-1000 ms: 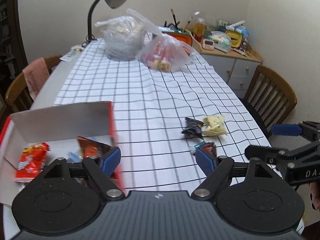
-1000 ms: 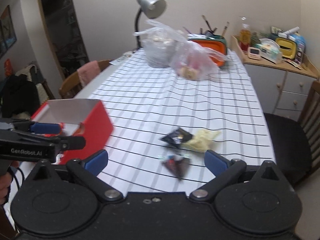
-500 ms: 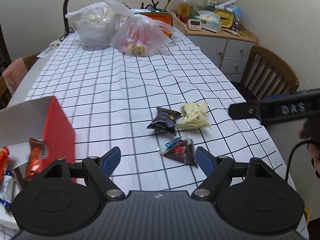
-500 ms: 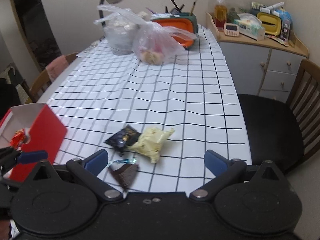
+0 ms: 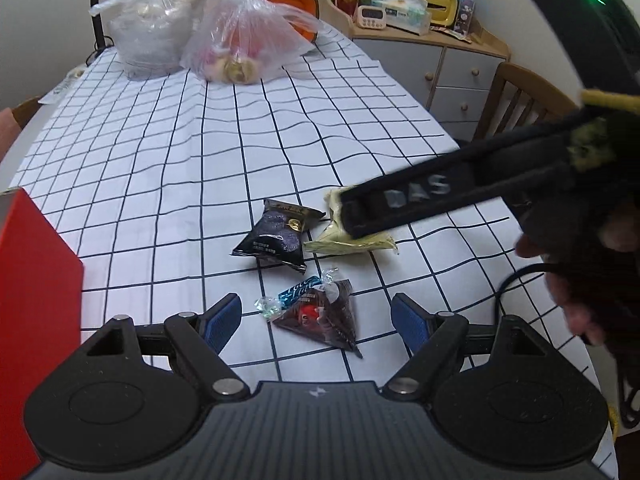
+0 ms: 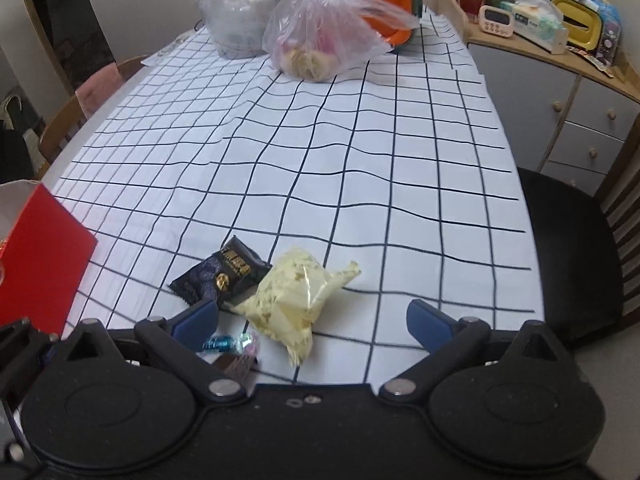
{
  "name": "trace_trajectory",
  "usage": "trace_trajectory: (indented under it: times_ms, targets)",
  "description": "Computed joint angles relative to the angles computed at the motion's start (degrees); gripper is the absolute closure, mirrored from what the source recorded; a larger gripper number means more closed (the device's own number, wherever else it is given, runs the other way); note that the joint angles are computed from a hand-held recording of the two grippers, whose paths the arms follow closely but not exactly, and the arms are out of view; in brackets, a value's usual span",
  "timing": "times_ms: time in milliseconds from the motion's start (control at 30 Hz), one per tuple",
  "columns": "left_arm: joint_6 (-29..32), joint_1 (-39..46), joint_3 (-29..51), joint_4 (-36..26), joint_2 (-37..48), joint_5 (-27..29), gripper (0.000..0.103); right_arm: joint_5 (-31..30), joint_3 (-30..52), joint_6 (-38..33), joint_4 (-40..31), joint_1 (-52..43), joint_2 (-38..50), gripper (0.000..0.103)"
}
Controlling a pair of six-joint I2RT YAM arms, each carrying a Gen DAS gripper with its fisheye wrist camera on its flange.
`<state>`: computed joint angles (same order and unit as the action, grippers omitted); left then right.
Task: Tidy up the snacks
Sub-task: 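Move both grippers back to the remaining dark packets and cream bag, then grasp the cream bag with the right gripper while the left grasps the brown candy packet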
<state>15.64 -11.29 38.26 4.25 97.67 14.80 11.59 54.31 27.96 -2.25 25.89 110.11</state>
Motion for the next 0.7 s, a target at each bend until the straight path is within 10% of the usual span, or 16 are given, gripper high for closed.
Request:
trace_trajectory:
  times_ms: [467, 700]
  targets:
    - [-4.4, -0.5, 8.7, -5.1, 10.0, -0.4, 0.023, -4.1, 4.4, -0.5, 2.8, -2.2, 8.0, 0.016]
    - [-5.2, -0.6, 10.5, -7.8, 11.0, 0.0, 0.042, -6.2, 3.4, 0.3, 5.6, -2.6, 8.9, 0.026]
